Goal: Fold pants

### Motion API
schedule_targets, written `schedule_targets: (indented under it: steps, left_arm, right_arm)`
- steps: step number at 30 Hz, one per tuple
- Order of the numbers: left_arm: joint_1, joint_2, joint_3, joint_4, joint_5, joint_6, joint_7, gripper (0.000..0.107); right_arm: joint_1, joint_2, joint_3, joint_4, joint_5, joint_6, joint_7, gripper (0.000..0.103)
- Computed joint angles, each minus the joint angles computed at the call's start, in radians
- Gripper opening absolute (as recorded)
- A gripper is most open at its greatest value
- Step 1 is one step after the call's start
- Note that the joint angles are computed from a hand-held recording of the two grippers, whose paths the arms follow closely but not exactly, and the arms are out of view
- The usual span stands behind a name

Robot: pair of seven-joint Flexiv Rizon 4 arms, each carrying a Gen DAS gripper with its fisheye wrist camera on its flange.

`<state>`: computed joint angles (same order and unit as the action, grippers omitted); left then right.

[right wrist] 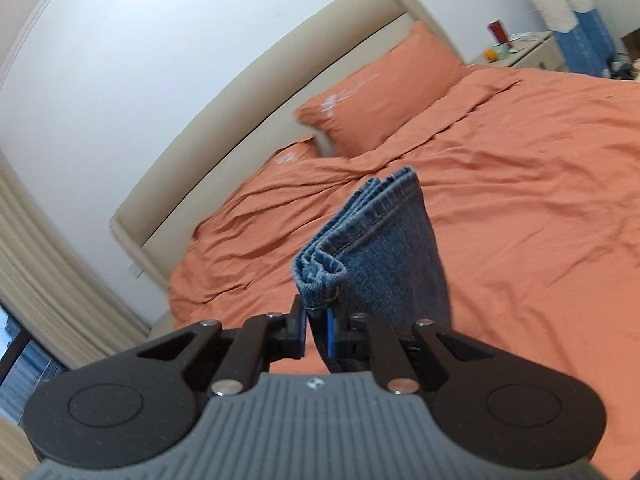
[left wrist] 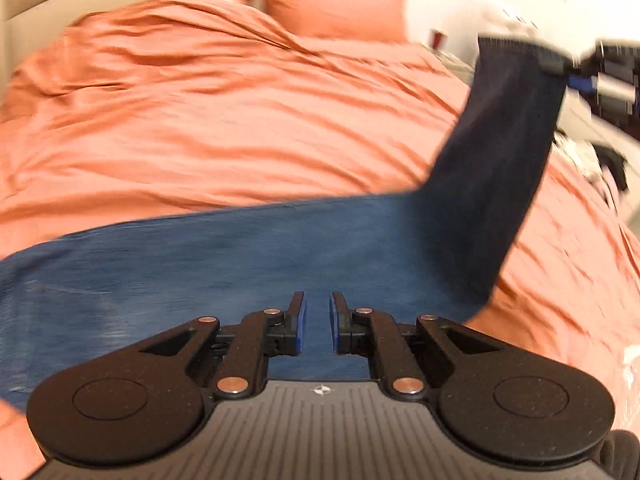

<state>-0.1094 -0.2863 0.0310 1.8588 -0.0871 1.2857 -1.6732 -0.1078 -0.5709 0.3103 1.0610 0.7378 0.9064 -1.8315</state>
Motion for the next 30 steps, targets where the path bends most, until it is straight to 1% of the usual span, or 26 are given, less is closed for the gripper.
schedule_targets:
  steps: [2, 4, 6, 8, 11, 13, 15, 17, 18, 19, 20, 22, 23, 25, 27, 30]
  left_arm:
    - [0.039, 0.045, -0.011, 0.057, -0.057, 0.027, 0.027, 0.013]
    - [0.060, 0.078, -0.006, 0.091, -0.087, 0.036, 0.041, 0.014]
    - [0.078, 0.100, -0.009, 0.119, -0.122, 0.045, 0.059, 0.018]
    - [0.120, 0.127, -0.045, 0.167, -0.241, 0.059, 0.150, 0.022]
    - [0.143, 0.130, -0.066, 0.215, -0.370, 0.093, 0.242, 0.023]
    - [0.163, 0.132, -0.102, 0.249, -0.518, 0.100, 0.336, 0.026]
    - [0.173, 0.123, -0.156, 0.282, -0.720, 0.136, 0.466, 0.040]
    - [0.174, 0.100, -0.208, 0.286, -0.926, 0.160, 0.605, 0.047]
    - [0.172, 0.085, -0.226, 0.278, -1.014, 0.160, 0.666, 0.048]
    - [0.170, 0.069, -0.236, 0.266, -1.083, 0.152, 0.712, 0.048]
    - [0.165, 0.050, -0.241, 0.250, -1.136, 0.142, 0.743, 0.051]
    - [0.152, 0.012, -0.251, 0.213, -1.243, 0.132, 0.810, 0.054]
    - [0.145, -0.008, -0.257, 0.192, -1.305, 0.133, 0.853, 0.057]
    - [0.134, -0.051, -0.253, 0.144, -1.378, 0.115, 0.893, 0.060]
    - [0.122, -0.098, -0.240, 0.094, -1.405, 0.102, 0.904, 0.063]
    - [0.092, -0.176, -0.221, 0.017, -1.457, 0.122, 0.928, 0.065]
  right_arm:
    - [0.028, 0.015, 0.017, 0.042, 0.006, 0.025, -0.015, 0.005]
    - [0.058, 0.023, 0.030, 0.085, 0.011, 0.041, -0.022, 0.005]
    - [0.089, 0.028, 0.044, 0.137, 0.015, 0.056, -0.034, 0.005]
    - [0.132, 0.029, 0.047, 0.199, 0.002, 0.076, -0.038, 0.005]
    - [0.202, 0.015, 0.033, 0.292, -0.063, 0.059, 0.006, 0.005]
    - [0.245, 0.000, 0.017, 0.347, -0.119, 0.043, 0.056, 0.005]
    - [0.293, -0.008, -0.008, 0.404, -0.194, 0.077, 0.092, 0.006]
    - [0.301, -0.015, -0.002, 0.433, -0.231, 0.106, 0.100, 0.009]
    - [0.297, -0.023, 0.005, 0.431, -0.241, 0.106, 0.105, 0.009]
    - [0.293, -0.026, 0.012, 0.427, -0.251, 0.103, 0.109, 0.016]
    - [0.279, -0.031, 0.028, 0.412, -0.253, 0.077, 0.103, 0.022]
    - [0.257, -0.038, 0.047, 0.375, -0.253, 0.013, 0.097, 0.035]
    - [0.252, -0.036, 0.050, 0.365, -0.254, -0.012, 0.094, 0.038]
    - [0.254, -0.029, 0.043, 0.351, -0.261, -0.030, 0.089, 0.041]
    - [0.256, -0.021, 0.033, 0.344, -0.265, -0.013, 0.075, 0.043]
    - [0.259, -0.012, 0.002, 0.351, -0.291, 0.039, 0.068, 0.045]
